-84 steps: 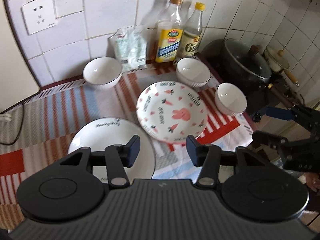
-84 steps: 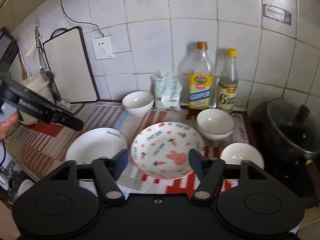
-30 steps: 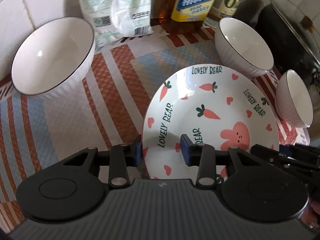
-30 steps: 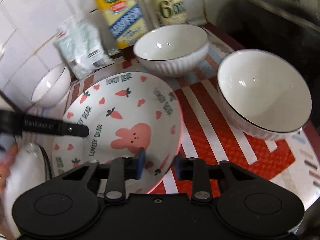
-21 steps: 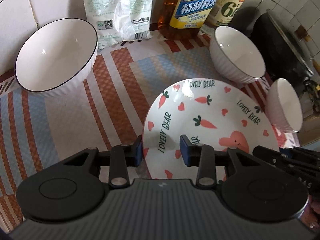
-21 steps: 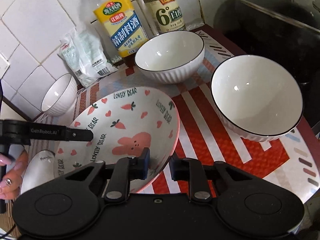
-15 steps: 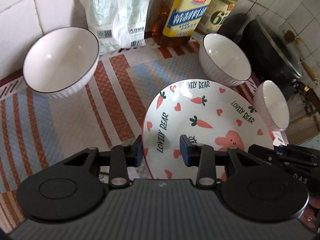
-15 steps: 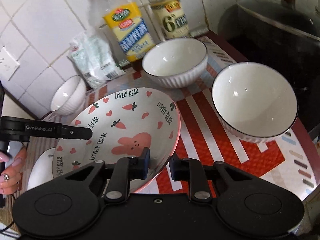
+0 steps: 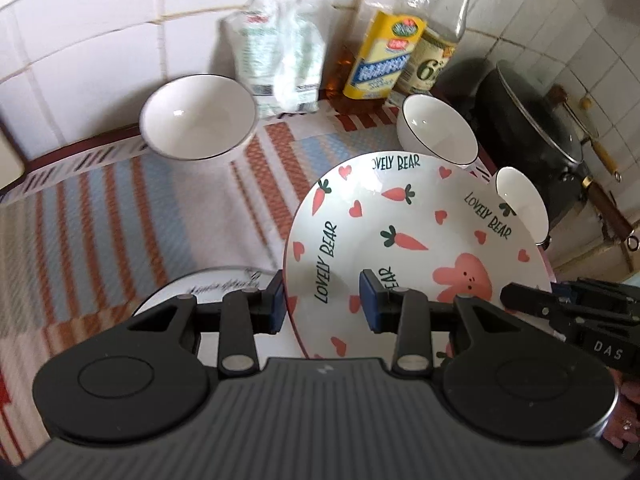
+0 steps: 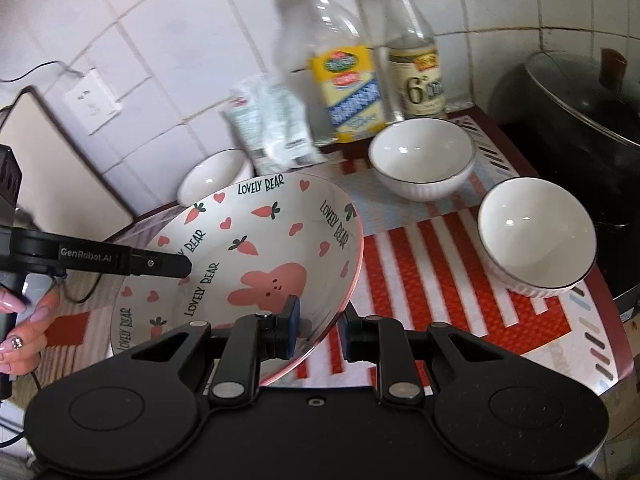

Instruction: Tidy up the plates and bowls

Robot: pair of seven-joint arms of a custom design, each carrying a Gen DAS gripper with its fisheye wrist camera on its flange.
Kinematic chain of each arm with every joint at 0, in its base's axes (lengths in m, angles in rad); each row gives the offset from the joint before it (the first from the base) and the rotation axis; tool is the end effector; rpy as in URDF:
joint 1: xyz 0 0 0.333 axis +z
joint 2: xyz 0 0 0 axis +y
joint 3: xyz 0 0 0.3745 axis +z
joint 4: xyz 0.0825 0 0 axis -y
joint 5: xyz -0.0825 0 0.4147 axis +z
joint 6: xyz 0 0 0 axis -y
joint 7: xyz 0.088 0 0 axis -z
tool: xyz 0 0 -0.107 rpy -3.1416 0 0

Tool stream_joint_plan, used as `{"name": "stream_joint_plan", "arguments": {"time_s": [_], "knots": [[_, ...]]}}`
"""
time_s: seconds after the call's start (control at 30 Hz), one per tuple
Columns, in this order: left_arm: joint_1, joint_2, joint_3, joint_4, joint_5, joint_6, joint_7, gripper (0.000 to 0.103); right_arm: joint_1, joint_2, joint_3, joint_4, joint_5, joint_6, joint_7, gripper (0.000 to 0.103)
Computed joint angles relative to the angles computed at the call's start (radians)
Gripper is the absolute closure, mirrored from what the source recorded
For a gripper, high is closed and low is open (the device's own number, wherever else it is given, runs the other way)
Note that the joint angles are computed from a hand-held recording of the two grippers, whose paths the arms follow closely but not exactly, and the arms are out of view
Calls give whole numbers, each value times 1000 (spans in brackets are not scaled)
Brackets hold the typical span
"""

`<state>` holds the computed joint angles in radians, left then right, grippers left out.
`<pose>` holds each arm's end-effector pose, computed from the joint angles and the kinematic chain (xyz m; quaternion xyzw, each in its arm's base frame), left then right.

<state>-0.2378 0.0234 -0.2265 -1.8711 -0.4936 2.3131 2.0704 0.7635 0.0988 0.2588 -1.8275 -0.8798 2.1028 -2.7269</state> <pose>0.5644 -0.2914 0.5924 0.4022 -0.8674 0.2931 0.0030 0.3742 0.5297 0.5579 -0.4434 0.8105 -0.2264 0.3086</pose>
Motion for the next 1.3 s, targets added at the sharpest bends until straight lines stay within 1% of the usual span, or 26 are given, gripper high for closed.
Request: {"name": "stream_joint_plan", "arguments": {"time_s": [0.13,0.3,0.43,0.57,0.67,0.73,0.87,1.07,1.3], "knots": [[19,-81,16,-72,-2,15,-27,67,23,33,6,54,-35,-15,-33,78],[40,-179,28,-163,-35,28,-86,67,43,46,3,88,-47,7,-95,78],[55,-238,40,-224,-74,34,-111,67,43,54,-1,118,-14,32,-202,78],[68,-279,43,-275,-71,47,-120,67,49,69,-10,137,-18,52,-239,78],[82,-290,52,-301,-71,37,-134,67,50,81,-18,134,-23,101,-223,78],[92,-294,56,-317,-69,37,-141,67,54,99,-20,144,-20,118,-234,78],[111,-290,60,-335,-43,33,-137,67,59,135,-30,156,11,165,-237,78],[132,-265,71,-341,-39,37,-137,67,67,179,-46,162,53,244,-226,78],[137,-215,65,-326,-6,20,-114,67,80,214,-71,183,65,251,-216,78]]}}
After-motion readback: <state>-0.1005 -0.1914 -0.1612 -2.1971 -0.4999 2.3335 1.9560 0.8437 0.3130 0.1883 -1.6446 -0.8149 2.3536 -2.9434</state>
